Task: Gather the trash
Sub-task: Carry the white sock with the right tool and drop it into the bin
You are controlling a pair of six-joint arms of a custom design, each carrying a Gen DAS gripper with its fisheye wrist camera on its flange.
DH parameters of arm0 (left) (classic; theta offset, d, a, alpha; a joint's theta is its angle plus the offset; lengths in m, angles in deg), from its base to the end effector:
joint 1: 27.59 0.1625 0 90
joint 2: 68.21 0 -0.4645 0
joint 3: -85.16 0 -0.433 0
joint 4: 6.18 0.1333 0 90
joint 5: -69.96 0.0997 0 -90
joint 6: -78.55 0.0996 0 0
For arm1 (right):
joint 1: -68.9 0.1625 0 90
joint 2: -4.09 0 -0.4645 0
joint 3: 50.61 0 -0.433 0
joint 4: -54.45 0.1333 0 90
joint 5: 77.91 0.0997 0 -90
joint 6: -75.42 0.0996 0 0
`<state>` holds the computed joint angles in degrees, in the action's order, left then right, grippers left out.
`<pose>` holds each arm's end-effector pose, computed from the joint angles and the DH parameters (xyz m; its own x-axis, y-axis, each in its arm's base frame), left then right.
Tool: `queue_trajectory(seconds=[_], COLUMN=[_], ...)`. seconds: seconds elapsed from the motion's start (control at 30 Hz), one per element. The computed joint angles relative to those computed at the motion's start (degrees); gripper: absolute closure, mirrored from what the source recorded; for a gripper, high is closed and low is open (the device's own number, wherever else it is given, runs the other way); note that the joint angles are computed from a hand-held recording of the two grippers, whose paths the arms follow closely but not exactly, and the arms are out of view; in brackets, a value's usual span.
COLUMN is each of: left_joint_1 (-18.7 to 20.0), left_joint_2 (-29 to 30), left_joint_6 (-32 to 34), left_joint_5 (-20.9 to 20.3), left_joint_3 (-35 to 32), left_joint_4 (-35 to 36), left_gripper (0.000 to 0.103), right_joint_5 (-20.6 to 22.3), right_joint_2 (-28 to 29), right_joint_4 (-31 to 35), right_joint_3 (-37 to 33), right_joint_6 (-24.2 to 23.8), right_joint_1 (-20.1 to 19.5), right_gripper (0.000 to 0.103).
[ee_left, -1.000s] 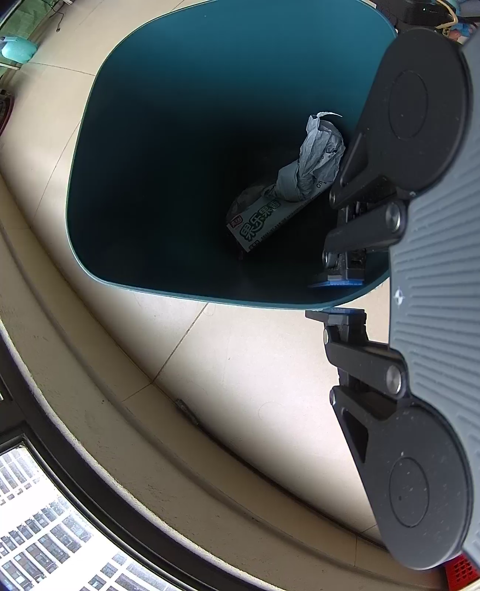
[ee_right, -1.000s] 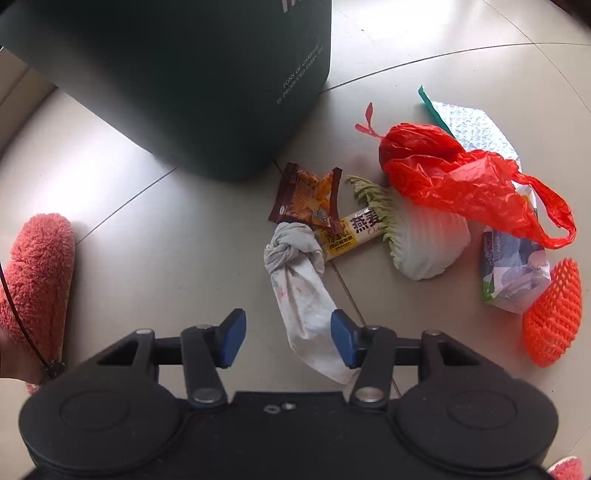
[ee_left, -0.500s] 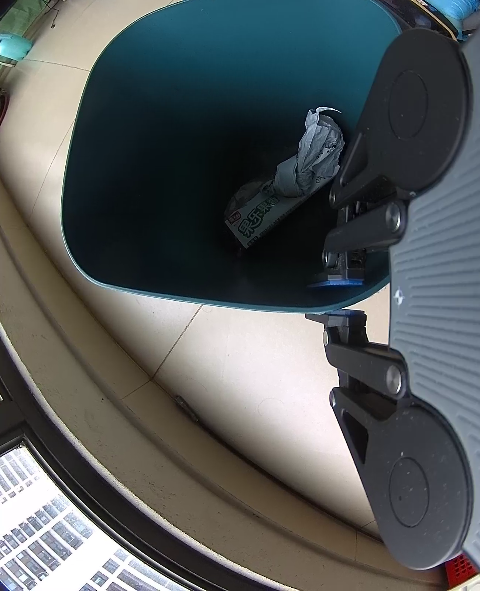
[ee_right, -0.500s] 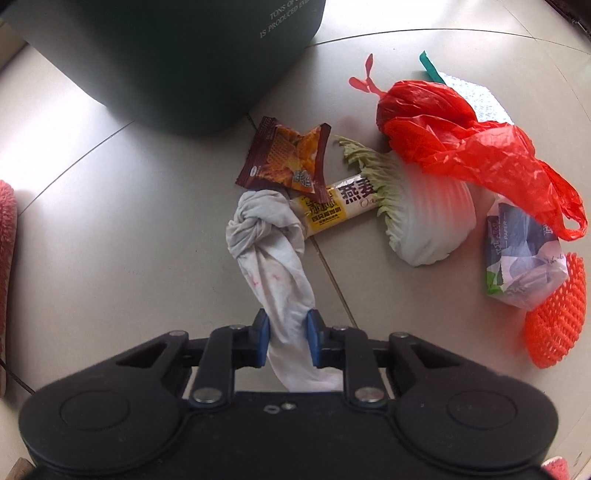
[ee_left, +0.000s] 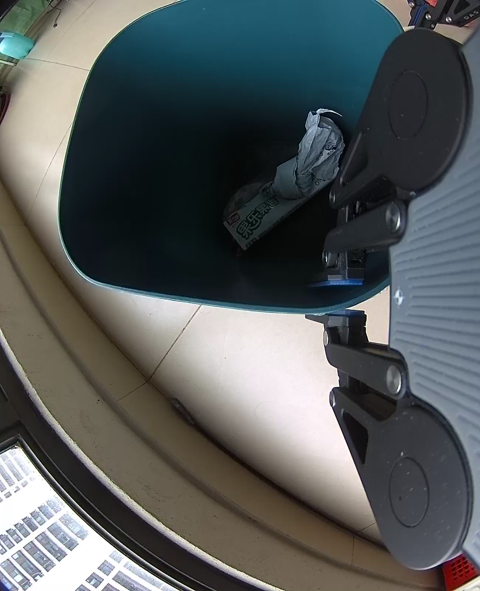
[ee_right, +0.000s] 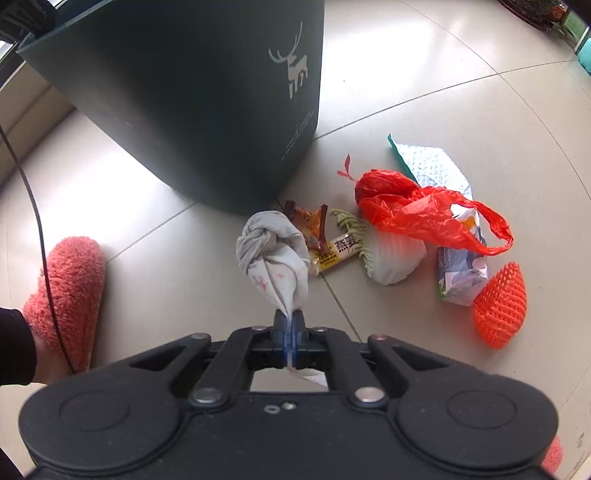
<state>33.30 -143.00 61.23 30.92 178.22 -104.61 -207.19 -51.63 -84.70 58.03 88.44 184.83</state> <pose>-0.1178 -0.6446 0.3961 -0.6064 0.1470 -0.7815 0.3130 0.9476 -0.0647 0.3330 -0.5243 0.1174 -0.7588 -0.1641 0.6303 -0.2724 0.9590 -0.0783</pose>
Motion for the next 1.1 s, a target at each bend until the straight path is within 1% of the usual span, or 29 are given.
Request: queue_trajectory(seconds=[0.1, 0.17, 0.27, 0.37, 0.43, 0.53, 0.67, 0.87, 0.93, 1.0, 1.1], left_joint_1=[0.0, 0.0, 0.1, 0.1, 0.1, 0.0, -0.1, -0.1, -0.2, -0.3, -0.4], left_joint_2=[0.0, -0.1, 0.0, 0.0, 0.0, -0.1, -0.3, -0.2, -0.2, -0.2, -0.1], left_joint_6=[-0.1, -0.2, -0.2, -0.2, -0.1, 0.5, 0.6, 1.1, 1.1, 0.8, 0.6], left_joint_5=[-0.1, -0.4, -0.6, -0.7, -0.8, -0.7, -1.0, -1.8, -2.0, -2.1, -2.1], left_joint_3=[0.0, -0.1, -0.3, -0.3, -0.2, -0.1, 0.0, 0.0, 0.1, 0.2, 0.4], left_joint_4=[-0.1, 0.0, 0.0, -0.1, -0.3, -0.6, -0.9, -1.4, -1.6, -1.4, -1.4], left_gripper=[0.093, 0.093, 0.093, 0.093, 0.093, 0.093, 0.093, 0.093, 0.093, 0.093, 0.093], right_joint_5=[0.6, -0.4, -1.4, -0.5, -0.1, -1.3, -2.0, -3.7, -4.6, -7.0, -8.4], right_joint_2=[-2.8, -3.2, -2.4, -0.4, 2.1, 7.0, 13.0, 19.6, 21.1, 22.6, 24.0], right_joint_4=[-1.4, -1.3, -1.5, -1.9, -1.8, -2.7, -0.2, 4.4, 6.6, 7.8, 10.5], right_joint_3=[-2.0, -4.1, -8.4, -12.8, -16.0, -20.7, -26.2, -32.6, -34.2, -35.2, -36.6], right_joint_6=[-0.2, -0.7, -3.6, -4.9, -5.7, -8.2, -7.8, -5.8, -4.9, -4.8, -3.5], right_joint_1=[2.7, 4.2, 6.6, 7.4, 7.2, 6.7, 5.2, 3.3, 2.6, 2.1, 1.2], right_gripper=[0.102, 0.102, 0.102, 0.102, 0.102, 0.102, 0.102, 0.102, 0.102, 0.101, 0.1])
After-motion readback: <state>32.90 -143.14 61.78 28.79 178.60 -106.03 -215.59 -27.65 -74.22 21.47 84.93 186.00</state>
